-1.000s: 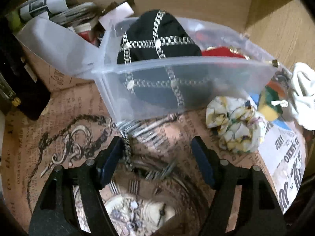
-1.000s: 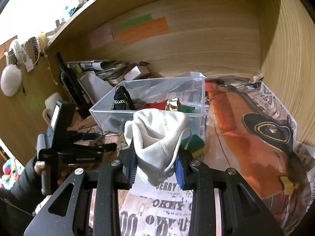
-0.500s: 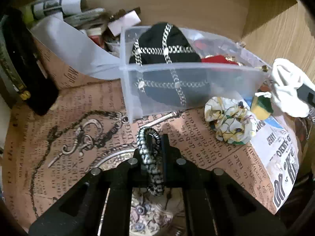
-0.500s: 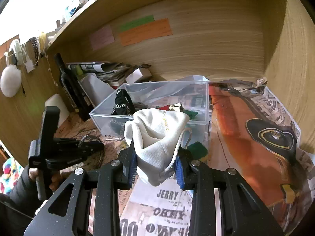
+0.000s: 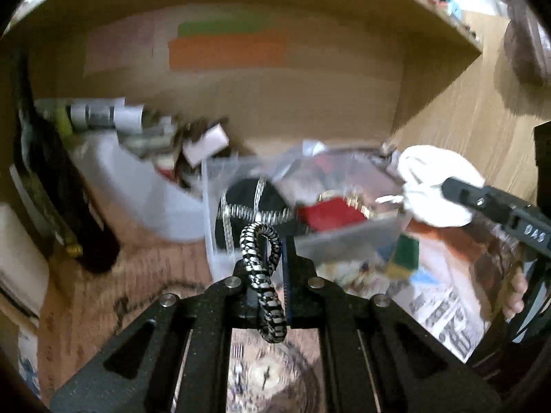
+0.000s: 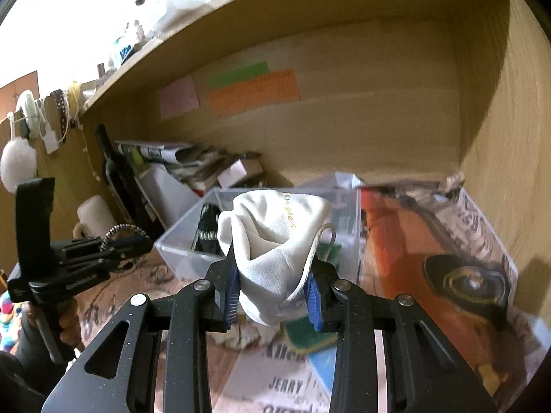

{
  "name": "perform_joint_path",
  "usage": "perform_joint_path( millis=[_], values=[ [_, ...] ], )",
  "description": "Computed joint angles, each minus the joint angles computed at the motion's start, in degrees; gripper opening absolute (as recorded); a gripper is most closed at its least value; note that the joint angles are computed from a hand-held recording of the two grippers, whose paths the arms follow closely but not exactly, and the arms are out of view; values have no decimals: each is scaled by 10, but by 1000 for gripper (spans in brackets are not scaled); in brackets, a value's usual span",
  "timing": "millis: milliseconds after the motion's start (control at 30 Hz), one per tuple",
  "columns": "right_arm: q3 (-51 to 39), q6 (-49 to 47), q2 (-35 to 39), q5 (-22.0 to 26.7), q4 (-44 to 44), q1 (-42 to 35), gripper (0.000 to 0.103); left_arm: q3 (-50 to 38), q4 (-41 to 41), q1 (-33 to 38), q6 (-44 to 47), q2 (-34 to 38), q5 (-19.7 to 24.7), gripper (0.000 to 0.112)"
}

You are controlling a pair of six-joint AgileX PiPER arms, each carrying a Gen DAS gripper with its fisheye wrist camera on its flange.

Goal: Organize soft objects
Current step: 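Place the white bag into the box with the right tool while the left tool drops the bracelet in, then grasp the green-and-yellow sponge with the right tool while the left tool grasps the floral scrunchie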

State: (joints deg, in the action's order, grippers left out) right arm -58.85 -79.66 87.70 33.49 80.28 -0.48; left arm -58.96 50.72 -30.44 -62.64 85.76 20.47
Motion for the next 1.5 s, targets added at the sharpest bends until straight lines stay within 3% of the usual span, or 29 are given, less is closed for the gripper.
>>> perform_joint_path(
  millis=[133, 567, 700, 867, 1000, 1200, 1500],
  values=[
    [-36, 6, 25, -15, -3, 16, 29, -52, -3, 16, 22, 33, -5, 7],
    [-178, 172, 153, -23, -168, 66, 29, -230, -281, 88, 314, 207, 34, 7],
    [-207, 223, 183, -23, -227, 80, 29, -259, -319, 92, 359, 238, 47, 7],
    [-207, 250, 186, -39, -267, 88, 32, -278, -295, 83, 350, 259, 70, 16],
    [-208, 274, 186, -49, -292, 94, 53, -266, -259, 78, 317, 252, 63, 43],
    [-196, 286, 175, -71, -307, 99, 73, -226, -230, 79, 283, 218, 36, 59],
    [-154, 222, 125, -75, -243, 79, 79, -167, -118, 59, 158, 150, 14, 74]
  ],
)
